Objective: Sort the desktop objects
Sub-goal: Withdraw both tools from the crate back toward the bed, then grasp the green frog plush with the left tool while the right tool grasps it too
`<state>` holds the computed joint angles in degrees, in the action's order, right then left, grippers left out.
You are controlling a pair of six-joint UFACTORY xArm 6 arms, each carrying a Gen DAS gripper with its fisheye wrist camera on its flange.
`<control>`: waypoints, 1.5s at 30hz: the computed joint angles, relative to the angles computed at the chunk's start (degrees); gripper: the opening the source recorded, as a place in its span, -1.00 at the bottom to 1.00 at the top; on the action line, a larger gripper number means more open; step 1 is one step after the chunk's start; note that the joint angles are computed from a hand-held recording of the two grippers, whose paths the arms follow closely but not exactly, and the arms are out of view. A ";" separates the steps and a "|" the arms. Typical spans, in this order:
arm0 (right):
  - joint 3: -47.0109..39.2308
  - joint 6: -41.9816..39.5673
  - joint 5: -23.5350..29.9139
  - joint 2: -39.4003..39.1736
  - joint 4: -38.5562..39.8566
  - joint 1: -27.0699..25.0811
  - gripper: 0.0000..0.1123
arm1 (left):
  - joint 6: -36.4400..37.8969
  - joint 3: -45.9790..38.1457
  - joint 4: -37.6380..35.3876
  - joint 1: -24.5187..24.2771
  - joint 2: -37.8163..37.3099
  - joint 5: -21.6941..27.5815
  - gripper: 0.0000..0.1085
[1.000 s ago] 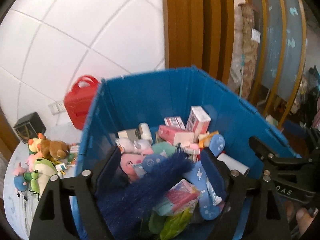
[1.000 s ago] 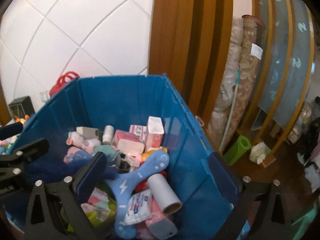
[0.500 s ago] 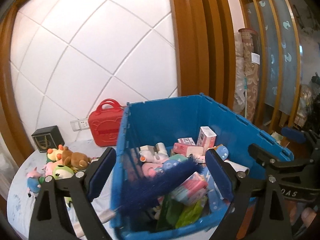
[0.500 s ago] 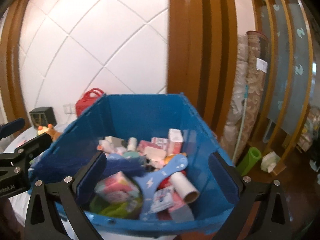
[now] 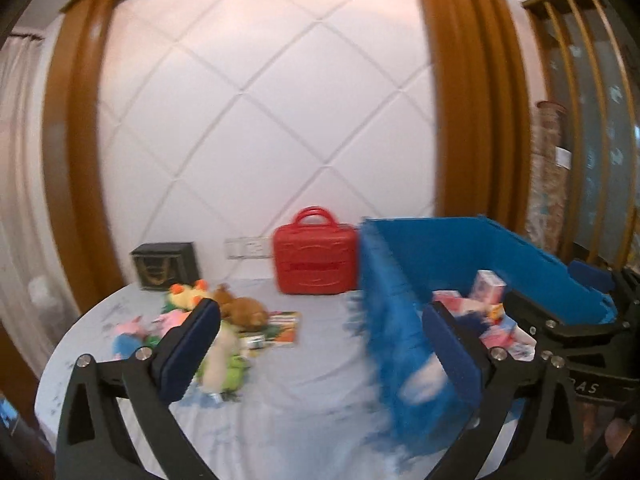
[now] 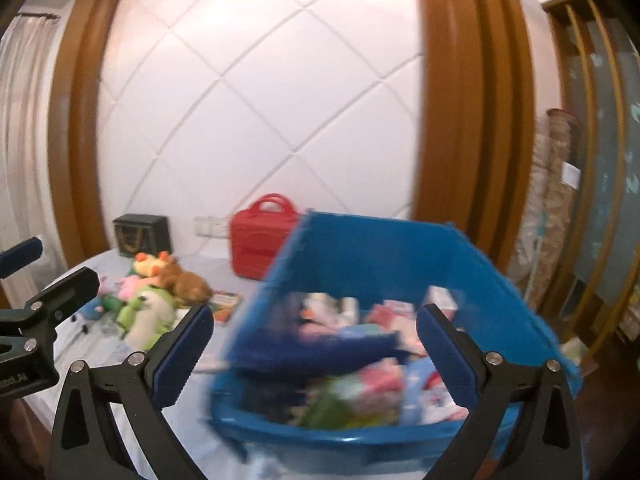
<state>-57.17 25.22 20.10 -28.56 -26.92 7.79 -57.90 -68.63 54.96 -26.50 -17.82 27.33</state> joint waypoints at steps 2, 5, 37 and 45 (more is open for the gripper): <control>-1.76 6.43 1.90 1.70 -5.65 4.49 0.83 | 5.33 4.75 -4.75 4.76 -3.94 -2.87 0.89; -5.57 16.04 5.38 5.98 -13.69 12.14 0.83 | 15.18 10.66 -12.96 11.35 -8.56 -5.87 0.89; -62.15 1.19 22.12 63.52 4.50 20.08 0.83 | 53.70 -14.20 -52.92 31.83 29.67 1.40 0.89; -80.35 -8.62 30.67 78.90 14.78 15.12 0.83 | 50.66 -32.71 -55.76 27.98 49.77 10.98 0.89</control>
<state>-137.52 16.60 50.77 50.34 -12.14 22.91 -7.24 -101.34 -0.80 1.48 31.95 38.32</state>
